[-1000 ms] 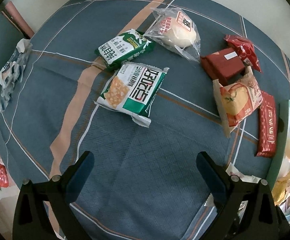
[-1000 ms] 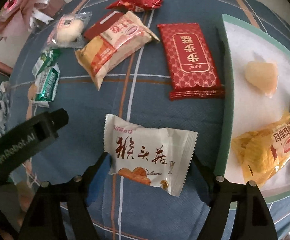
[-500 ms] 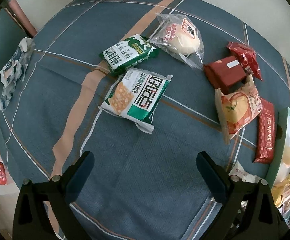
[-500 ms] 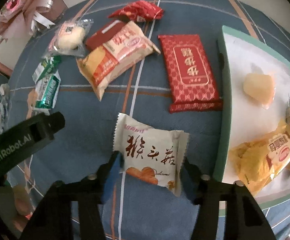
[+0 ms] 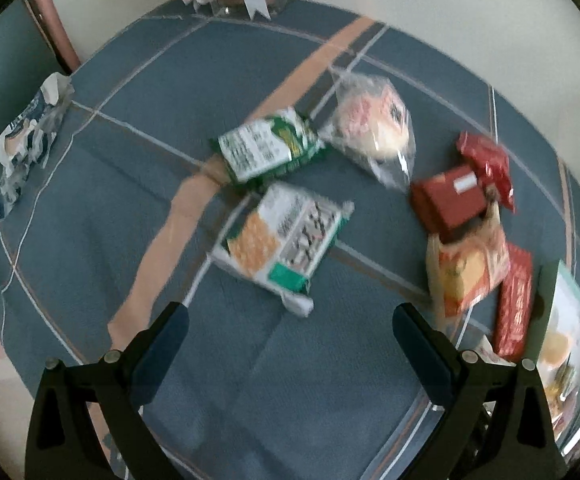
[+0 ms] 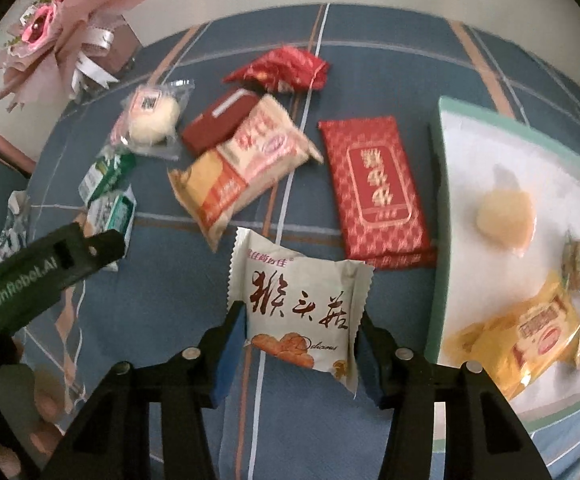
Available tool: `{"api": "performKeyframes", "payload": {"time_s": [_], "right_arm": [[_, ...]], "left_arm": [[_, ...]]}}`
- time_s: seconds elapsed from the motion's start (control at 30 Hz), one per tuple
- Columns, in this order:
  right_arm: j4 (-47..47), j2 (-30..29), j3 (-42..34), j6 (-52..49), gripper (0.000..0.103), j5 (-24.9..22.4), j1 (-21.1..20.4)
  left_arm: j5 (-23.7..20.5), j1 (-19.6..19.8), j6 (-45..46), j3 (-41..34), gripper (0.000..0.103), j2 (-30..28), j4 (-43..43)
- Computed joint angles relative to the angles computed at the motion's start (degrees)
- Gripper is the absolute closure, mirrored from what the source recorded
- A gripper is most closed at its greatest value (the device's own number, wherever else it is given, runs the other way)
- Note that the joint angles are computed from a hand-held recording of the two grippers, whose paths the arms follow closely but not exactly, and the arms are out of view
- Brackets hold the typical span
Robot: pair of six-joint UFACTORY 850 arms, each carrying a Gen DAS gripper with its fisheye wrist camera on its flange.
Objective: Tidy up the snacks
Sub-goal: 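Grasp the green-white cracker bag with the left gripper while the right grasps the white biscuit bag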
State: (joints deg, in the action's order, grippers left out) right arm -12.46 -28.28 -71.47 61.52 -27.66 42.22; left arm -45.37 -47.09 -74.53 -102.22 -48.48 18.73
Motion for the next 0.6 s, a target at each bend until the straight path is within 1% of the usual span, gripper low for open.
{"api": "performKeyframes", "payload": {"time_s": [0.1, 0.23, 0.33, 0.4, 0.53, 0.6], "right_arm": [[1.13, 0.09, 0.04, -0.38, 0.049, 1.54, -0.94], [0.12, -0.32, -0.9, -0.04, 0.049, 1.38, -1.13], [0.31, -0.8, -1.36, -0.64, 0.049, 1.57, -0.98], [1.24, -0.85, -1.61, -1.73, 0.049, 1.46, -1.22], [1.92, -1.02, -1.17, -1.99, 0.049, 1.97, -1.22], [2.11, -0.84, -0.88, -1.76, 0.049, 2.11, -1.21]], "left_arm": [[1.72, 0.57, -1.77, 0.88, 0.002, 0.66, 2.94], [3.16, 1.34, -4.02, 1.5, 0.002, 0.96, 5.92], [4.03, 1.88, -3.84, 1.09, 0.006, 0.29, 6.31], [3.5, 1.58, -3.5, -1.06, 0.016, -1.33, 6.2], [3.66, 1.84, -2.97, -2.37, 0.019, -3.1, 6.02], [3.58, 1.92, -2.88, -2.88, 0.025, -3.76, 6.22]]}}
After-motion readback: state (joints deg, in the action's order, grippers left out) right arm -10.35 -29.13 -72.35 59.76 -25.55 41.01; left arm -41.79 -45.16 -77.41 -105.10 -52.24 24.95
